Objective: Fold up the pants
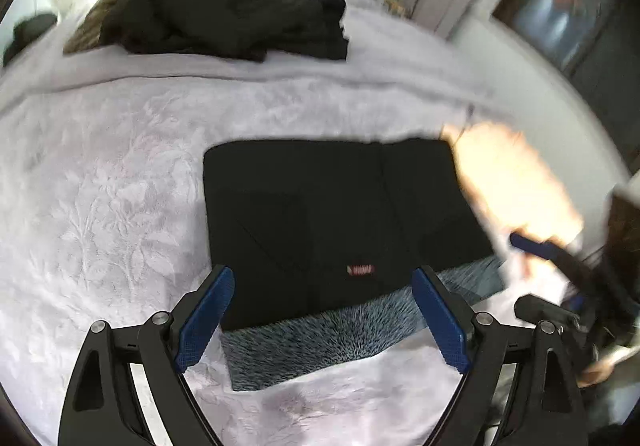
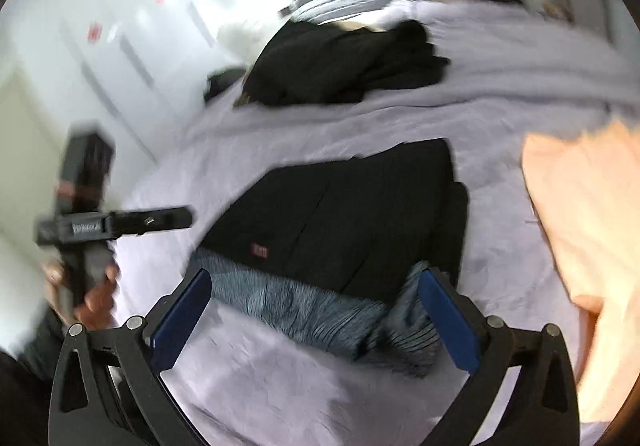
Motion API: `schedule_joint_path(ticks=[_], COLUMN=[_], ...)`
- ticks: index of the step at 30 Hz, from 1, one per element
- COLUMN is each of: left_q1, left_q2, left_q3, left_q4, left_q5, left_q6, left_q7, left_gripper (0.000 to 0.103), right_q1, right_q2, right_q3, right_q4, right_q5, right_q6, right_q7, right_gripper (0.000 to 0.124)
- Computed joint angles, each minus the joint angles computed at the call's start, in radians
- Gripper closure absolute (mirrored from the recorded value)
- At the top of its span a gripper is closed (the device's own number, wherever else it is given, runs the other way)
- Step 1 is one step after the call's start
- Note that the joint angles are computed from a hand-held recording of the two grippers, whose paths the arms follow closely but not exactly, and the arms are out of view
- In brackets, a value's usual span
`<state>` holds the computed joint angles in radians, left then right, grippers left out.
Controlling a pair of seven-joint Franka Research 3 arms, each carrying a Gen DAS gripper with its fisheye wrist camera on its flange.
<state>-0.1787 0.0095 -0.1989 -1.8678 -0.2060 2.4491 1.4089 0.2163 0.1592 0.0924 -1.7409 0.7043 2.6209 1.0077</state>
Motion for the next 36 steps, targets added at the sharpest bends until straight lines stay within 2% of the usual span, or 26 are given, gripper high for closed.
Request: schedule_joint_path(ticks=[2, 4, 6, 9, 11, 13, 15, 17, 19, 20, 22, 24, 25, 28, 31, 33, 36], left_q1=[-0.01, -0.026, -0.029, -0.034, -0.038, -0.03, -0.018, -0.016, -0.019, -0.021, -0.024, -0.024, -0.023, -0.026, -0.029, -0.029, -0.021], left_q2=[0.039, 0.062, 0.09, 0.104, 0.1, 0.098, 0.089, 0.086, 0.085, 0.085, 0.082, 0.084, 0.081, 0.081, 0.092, 0.09, 0.092], left_q3=[-0.007, -0.011, -0.013, -0.018, -0.019, -0.02, -0.02, -0.019, -0.018, -0.018, -0.019, -0.02, -0.02, -0.02, -0.019, -0.02, -0.02], left_q4=[0.041, 0.057, 0.063, 0.042, 0.032, 0.035, 0.033, 0.033, 0.028, 0.027, 0.023, 0.024, 0.022, 0.02, 0.027, 0.027, 0.031], left_q5=[0.102, 0.232, 0.268, 0.302, 0.335, 0.308, 0.26, 0.247, 0.259, 0.267, 0.279, 0.276, 0.27, 0.283, 0.298, 0.296, 0.267], left_q6=[-0.035, -0.063, -0.096, -0.078, -0.067, -0.075, -0.075, -0.078, -0.074, -0.072, -0.071, -0.071, -0.071, -0.073, -0.079, -0.079, -0.082], left_q7=[-0.08, -0.164, -0.192, -0.201, -0.203, -0.181, -0.149, -0.142, -0.151, -0.159, -0.172, -0.17, -0.167, -0.169, -0.181, -0.181, -0.159], left_gripper=[0.012, 0.011, 0.0, 0.0, 0.0, 0.0, 0.0, 0.0, 0.0, 0.0, 0.0, 0.0, 0.0, 0.0, 0.0, 0.0, 0.0], right_q1=[0.011, 0.0, 0.006, 0.013, 0.012, 0.008, -0.001, -0.013, -0.007, 0.0, 0.02, 0.045, 0.048, 0.006, 0.008, 0.009, -0.012], right_q2=[0.016, 0.008, 0.026, 0.094, 0.094, 0.075, 0.021, -0.038, -0.064, -0.059, -0.028, 0.034, 0.041, 0.074, 0.102, 0.088, 0.058], right_q3=[-0.006, -0.002, -0.004, -0.023, -0.02, -0.017, -0.006, 0.018, 0.021, 0.017, 0.005, -0.02, -0.029, -0.015, -0.022, -0.021, -0.013], right_q4=[0.011, -0.008, 0.001, 0.066, 0.06, 0.059, 0.022, -0.019, -0.026, -0.014, 0.012, 0.061, 0.06, 0.079, 0.117, 0.11, 0.107], right_q5=[-0.066, -0.039, -0.061, -0.159, -0.182, -0.194, -0.151, -0.04, 0.026, 0.022, -0.051, -0.213, -0.25, -0.17, -0.222, -0.239, -0.171], right_q6=[-0.035, -0.044, -0.043, -0.127, -0.116, -0.125, -0.091, -0.044, -0.068, -0.092, -0.128, -0.155, -0.178, -0.236, -0.312, -0.316, -0.32], right_q7=[0.038, 0.009, 0.016, 0.109, 0.11, 0.116, 0.083, -0.055, -0.16, -0.171, -0.135, -0.006, 0.044, 0.019, 0.064, 0.067, 0.046], right_gripper=[0.021, 0.021, 0.021, 0.021, 0.021, 0.021, 0.021, 0.021, 0.021, 0.021, 0.021, 0.021, 0.021, 0.021, 0.021, 0.021, 0.021])
